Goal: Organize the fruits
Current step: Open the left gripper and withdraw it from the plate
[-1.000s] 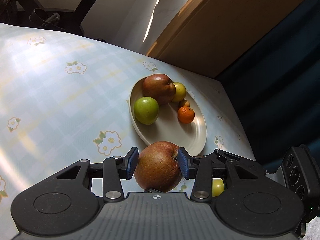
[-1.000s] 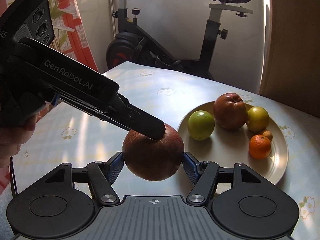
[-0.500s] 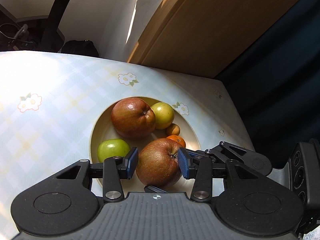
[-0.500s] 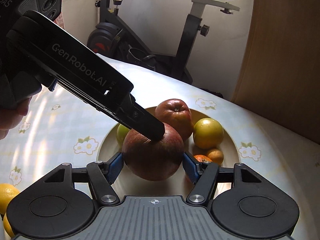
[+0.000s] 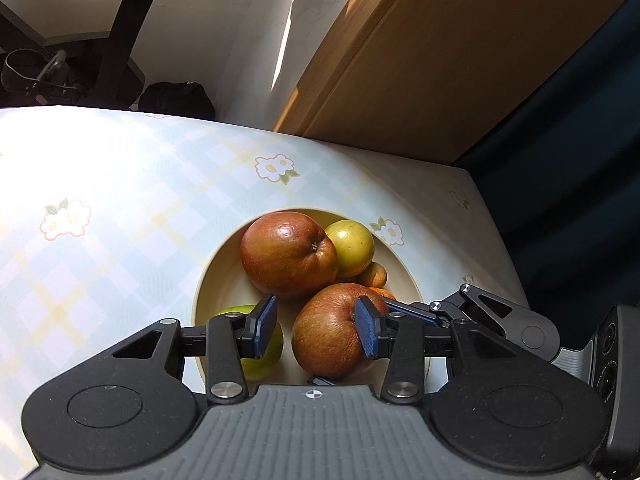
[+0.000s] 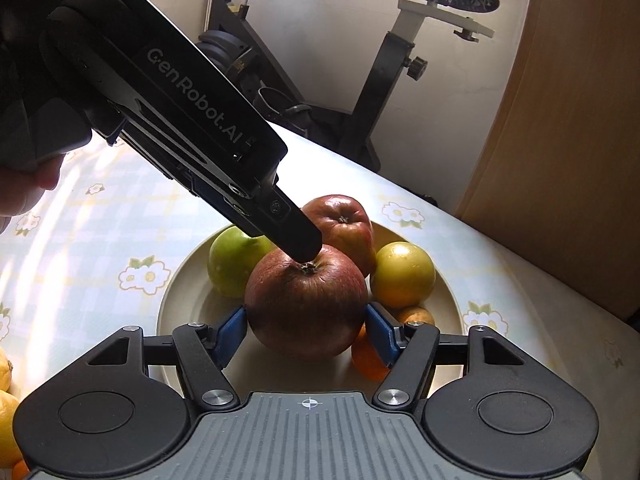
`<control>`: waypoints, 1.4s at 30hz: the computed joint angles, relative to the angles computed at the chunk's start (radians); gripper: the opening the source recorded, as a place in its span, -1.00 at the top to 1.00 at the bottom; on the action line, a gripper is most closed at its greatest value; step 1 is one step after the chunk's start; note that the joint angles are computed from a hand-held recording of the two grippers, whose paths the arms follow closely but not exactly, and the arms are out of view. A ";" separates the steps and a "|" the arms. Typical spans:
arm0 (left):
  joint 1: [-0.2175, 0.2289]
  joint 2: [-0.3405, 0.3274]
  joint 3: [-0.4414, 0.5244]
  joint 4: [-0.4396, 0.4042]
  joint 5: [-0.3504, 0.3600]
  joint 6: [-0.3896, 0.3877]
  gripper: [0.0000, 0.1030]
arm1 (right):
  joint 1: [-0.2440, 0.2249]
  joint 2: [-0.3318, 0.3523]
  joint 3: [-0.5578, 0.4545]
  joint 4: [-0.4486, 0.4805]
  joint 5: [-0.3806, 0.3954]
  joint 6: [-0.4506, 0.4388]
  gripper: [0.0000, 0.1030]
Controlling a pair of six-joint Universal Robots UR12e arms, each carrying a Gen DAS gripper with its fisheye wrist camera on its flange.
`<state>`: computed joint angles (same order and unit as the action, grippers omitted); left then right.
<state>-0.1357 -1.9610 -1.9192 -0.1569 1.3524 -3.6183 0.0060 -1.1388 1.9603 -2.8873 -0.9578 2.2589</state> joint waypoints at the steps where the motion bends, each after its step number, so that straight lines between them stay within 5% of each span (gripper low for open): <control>1: 0.000 0.004 -0.005 0.008 0.005 -0.005 0.12 | 0.003 -0.001 0.001 -0.003 -0.008 -0.003 -0.19; 17: -0.026 0.116 -0.121 0.078 0.219 -0.021 0.11 | 0.002 -0.032 0.043 -0.122 -0.050 0.089 -0.16; 31: -0.040 0.228 -0.244 0.133 0.353 -0.024 0.10 | -0.077 -0.095 0.143 -0.298 0.102 0.285 -0.10; 42: -0.108 0.297 -0.349 0.224 0.532 -0.053 0.06 | -0.149 -0.126 0.272 -0.490 0.217 0.444 -0.10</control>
